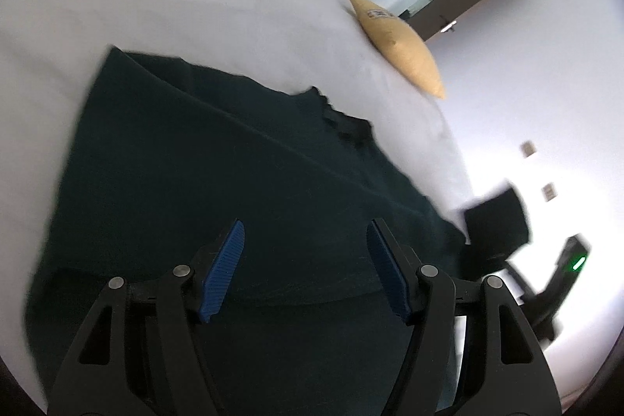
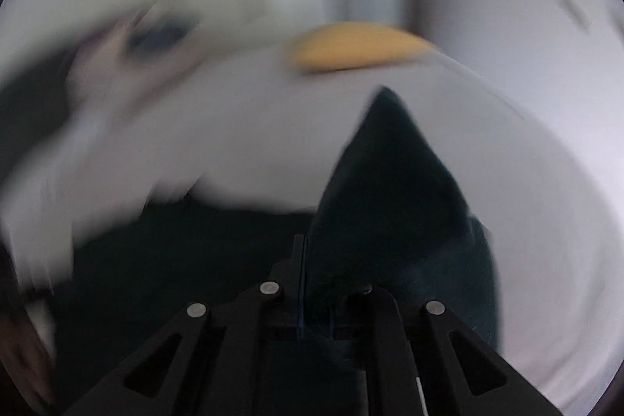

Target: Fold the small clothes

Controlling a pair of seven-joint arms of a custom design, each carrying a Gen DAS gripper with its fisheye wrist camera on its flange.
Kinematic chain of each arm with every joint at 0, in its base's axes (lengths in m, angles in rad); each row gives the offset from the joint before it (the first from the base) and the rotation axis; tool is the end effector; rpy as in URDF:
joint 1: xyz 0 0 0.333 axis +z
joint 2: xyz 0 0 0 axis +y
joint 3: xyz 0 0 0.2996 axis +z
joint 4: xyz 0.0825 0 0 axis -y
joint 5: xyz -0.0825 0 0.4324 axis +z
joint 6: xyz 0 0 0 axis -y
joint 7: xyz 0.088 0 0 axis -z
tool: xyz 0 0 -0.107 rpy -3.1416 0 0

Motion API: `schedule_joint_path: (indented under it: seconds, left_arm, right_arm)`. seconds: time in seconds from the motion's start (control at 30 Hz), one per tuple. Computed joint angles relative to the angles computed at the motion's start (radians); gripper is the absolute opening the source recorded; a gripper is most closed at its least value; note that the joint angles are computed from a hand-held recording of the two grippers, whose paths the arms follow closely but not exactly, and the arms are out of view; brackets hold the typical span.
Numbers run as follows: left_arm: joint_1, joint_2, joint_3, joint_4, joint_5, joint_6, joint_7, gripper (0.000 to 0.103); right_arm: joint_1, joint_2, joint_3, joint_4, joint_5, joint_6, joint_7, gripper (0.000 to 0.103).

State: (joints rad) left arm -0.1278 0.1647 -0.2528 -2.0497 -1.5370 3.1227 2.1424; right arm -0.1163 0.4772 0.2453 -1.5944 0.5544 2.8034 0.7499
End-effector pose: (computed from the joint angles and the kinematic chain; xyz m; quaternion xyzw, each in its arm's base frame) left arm 0.6033 -0.1455 0.3583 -0.7897 0.4170 -0.4493 0.0245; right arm 0.7619 0.0449 0.4051 -0.7666 0.4963 -0.2130 0.3473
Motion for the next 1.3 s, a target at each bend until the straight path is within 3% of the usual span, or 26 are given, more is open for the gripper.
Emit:
schedule_joint_path:
  seconds: [0.03,0.1,0.2,0.33,0.37,0.43,0.47,0.57,0.7,0.73,0.77,0.8,0.93,1.0,1.03,1.1,1.17,1.23,1.3]
  left_arm:
    - [0.014,0.002,-0.004,0.015,-0.092,-0.041,0.073,0.064]
    - [0.021,0.013,0.010,0.030,-0.124,-0.128,0.069,0.064]
    - [0.024,0.044,0.017,0.066,-0.117,-0.208,0.056,0.068]
    - [0.051,0.120,0.006,0.157,-0.128,-0.320,0.040,0.075]
    - [0.051,0.145,0.007,0.184,-0.057,-0.341,-0.016,0.077]
    - [0.031,0.184,0.019,0.220,0.177,-0.348,-0.248,0.077]
    - [0.032,0.192,0.013,0.226,0.219,-0.357,-0.296,0.077]
    - [0.067,0.223,-0.039,0.253,0.182,-0.361,-0.282,0.077]
    - [0.075,0.266,-0.066,0.293,0.223,-0.326,-0.328,0.074]
    - [0.084,0.271,-0.076,0.299,0.221,-0.331,-0.325,0.062]
    - [0.098,0.279,-0.088,0.307,0.210,-0.347,-0.316,0.041]
    - [0.107,0.299,-0.095,0.329,0.205,-0.362,-0.311,0.032]
    - [0.128,0.324,-0.120,0.353,0.194,-0.364,-0.281,0.011]
    - [0.129,0.328,-0.123,0.359,0.188,-0.349,-0.265,0.008]
    - [0.130,0.318,-0.122,0.353,0.194,-0.341,-0.257,0.007]
    - [0.132,0.288,-0.114,0.329,0.214,-0.331,-0.247,0.007]
    - [0.117,0.239,-0.086,0.285,0.285,-0.301,-0.278,0.007]
    - [0.096,0.206,-0.049,0.251,0.385,-0.267,-0.338,0.007]
    - [0.097,0.180,-0.031,0.218,0.448,-0.252,-0.370,0.007]
  right_arm:
    - [0.033,-0.017,-0.003,-0.050,-0.038,0.047,-0.025,0.009]
    - [0.134,-0.053,-0.048,-0.180,-0.139,0.201,-0.034,0.009]
    - [0.252,-0.039,-0.151,-0.228,-0.302,0.272,0.107,0.009]
    - [0.290,-0.056,-0.186,-0.291,-0.355,0.355,0.113,0.009]
    - [0.280,-0.039,-0.182,-0.267,-0.408,0.355,0.155,0.009]
    - [0.236,-0.019,-0.139,-0.231,-0.420,0.335,0.162,0.010]
    - [0.200,-0.018,-0.102,-0.228,-0.416,0.325,0.163,0.010]
    - [0.108,-0.013,-0.004,-0.213,-0.404,0.309,0.172,0.010]
    - [0.018,-0.012,0.094,-0.220,-0.420,0.305,0.175,0.010]
    - [-0.009,-0.012,0.123,-0.225,-0.421,0.302,0.174,0.010]
    - [-0.032,-0.007,0.146,-0.220,-0.424,0.295,0.174,0.010]
    - [-0.048,-0.001,0.162,-0.214,-0.427,0.289,0.173,0.010]
    - [-0.078,-0.013,0.190,-0.219,-0.414,0.247,0.176,0.013]
    - [-0.151,-0.026,0.263,-0.233,-0.340,0.209,0.124,0.022]
    - [-0.205,-0.036,0.316,-0.249,-0.284,0.193,0.081,0.032]
    - [-0.354,-0.051,0.454,-0.280,-0.129,0.152,-0.033,0.045]
    - [-0.518,-0.061,0.588,-0.299,0.070,0.069,-0.161,0.050]
    - [-0.590,-0.063,0.614,-0.294,0.180,-0.002,-0.166,0.054]
    - [-0.616,-0.051,0.587,-0.263,0.261,-0.100,-0.110,0.055]
